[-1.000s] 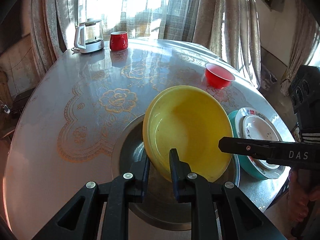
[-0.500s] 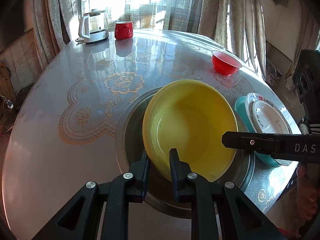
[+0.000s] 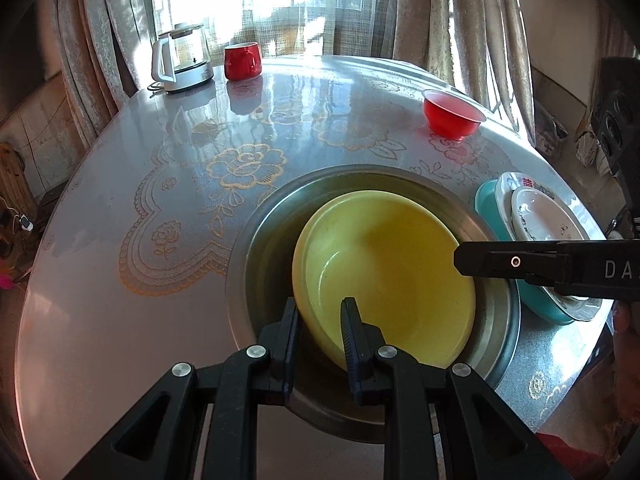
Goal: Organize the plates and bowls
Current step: 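Lift the yellow bowl with both grippers and lower it into the steel bowl, then open both grippers and withdraw from the yellow bowl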
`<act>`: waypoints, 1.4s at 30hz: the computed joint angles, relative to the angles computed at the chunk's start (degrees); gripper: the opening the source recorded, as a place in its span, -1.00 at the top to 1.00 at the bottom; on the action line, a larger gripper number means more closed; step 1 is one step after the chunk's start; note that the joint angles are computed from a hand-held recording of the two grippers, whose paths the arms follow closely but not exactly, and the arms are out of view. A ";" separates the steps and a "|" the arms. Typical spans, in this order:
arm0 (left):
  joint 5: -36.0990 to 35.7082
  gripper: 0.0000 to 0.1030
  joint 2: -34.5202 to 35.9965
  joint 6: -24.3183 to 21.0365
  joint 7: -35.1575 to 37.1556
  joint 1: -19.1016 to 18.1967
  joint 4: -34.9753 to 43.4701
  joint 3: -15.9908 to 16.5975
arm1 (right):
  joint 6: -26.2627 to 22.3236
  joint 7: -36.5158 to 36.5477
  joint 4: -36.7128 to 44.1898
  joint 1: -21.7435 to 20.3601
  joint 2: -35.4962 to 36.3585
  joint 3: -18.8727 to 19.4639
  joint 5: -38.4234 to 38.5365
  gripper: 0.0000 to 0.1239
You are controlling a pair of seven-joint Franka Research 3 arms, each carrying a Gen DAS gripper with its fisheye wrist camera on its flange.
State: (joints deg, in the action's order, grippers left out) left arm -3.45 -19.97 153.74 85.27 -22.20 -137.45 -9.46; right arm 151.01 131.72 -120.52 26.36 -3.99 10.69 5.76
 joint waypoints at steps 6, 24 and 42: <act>0.01 0.58 0.51 -0.27 -0.23 0.45 0.89 -0.18 | -0.27 -0.66 0.99 0.10 0.53 -0.11 -0.61 0.62; 0.05 -0.12 -0.79 3.97 -3.30 0.09 0.36 -0.02 | 1.95 -1.89 -1.81 -0.43 -1.53 -0.29 1.64 0.62; 0.41 -0.81 4.08 3.73 -5.24 -1.07 6.64 -1.53 | 1.32 8.94 -8.21 -12.20 -11.31 1.05 -10.72 0.48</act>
State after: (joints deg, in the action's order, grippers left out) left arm -3.03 -15.89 157.47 80.03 -23.27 -130.81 -10.99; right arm 152.34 140.66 -128.72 14.16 -15.30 11.74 -4.96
